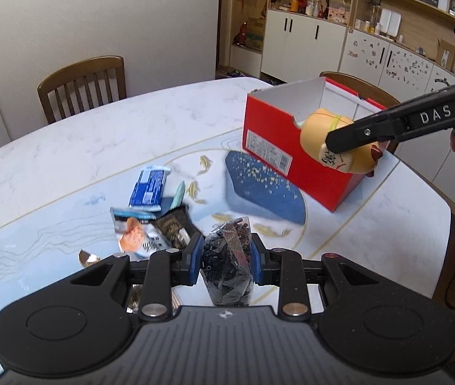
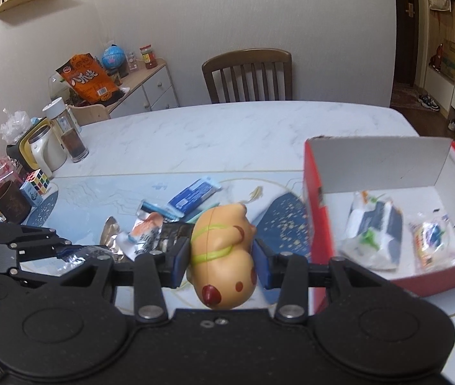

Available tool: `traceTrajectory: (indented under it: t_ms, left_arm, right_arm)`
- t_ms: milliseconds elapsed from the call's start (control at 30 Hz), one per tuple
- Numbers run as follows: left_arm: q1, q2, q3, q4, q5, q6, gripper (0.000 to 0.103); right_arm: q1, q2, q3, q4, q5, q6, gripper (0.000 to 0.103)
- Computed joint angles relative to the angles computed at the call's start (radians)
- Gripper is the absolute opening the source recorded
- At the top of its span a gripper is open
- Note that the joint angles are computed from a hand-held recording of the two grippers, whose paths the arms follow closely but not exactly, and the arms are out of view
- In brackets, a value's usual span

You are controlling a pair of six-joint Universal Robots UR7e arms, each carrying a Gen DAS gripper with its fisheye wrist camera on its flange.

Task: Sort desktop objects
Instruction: 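Carry the black pouch and orange toy with both tools over the shoebox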

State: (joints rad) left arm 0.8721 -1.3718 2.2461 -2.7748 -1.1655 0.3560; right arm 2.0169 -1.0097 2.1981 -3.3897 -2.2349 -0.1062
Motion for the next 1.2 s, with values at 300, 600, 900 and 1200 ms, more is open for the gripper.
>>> traceTrajectory:
  t_ms: [300,600,900,1200]
  left_arm:
    - [-0.053,0.048,-0.042,0.004,0.005,-0.068,0.029]
    - [-0.104,0.102,-0.065,-0.024,0.014,-0.117,0.029]
    - [-0.148,0.174,-0.103,-0.037,0.005,-0.149,0.029]
    - [-0.183,0.281,-0.182,-0.05,-0.016,-0.147,0.029]
  right_arm:
    - [-0.043,-0.096,0.027,0.052,0.006,-0.051,0.042]
    - [-0.09,-0.186,0.053,0.079,0.03,-0.101,0.042]
    - [-0.141,-0.273,0.077,0.112,0.049,-0.15,0.042]
    - [-0.219,-0.353,0.082,0.151,0.073,-0.188,0.042]
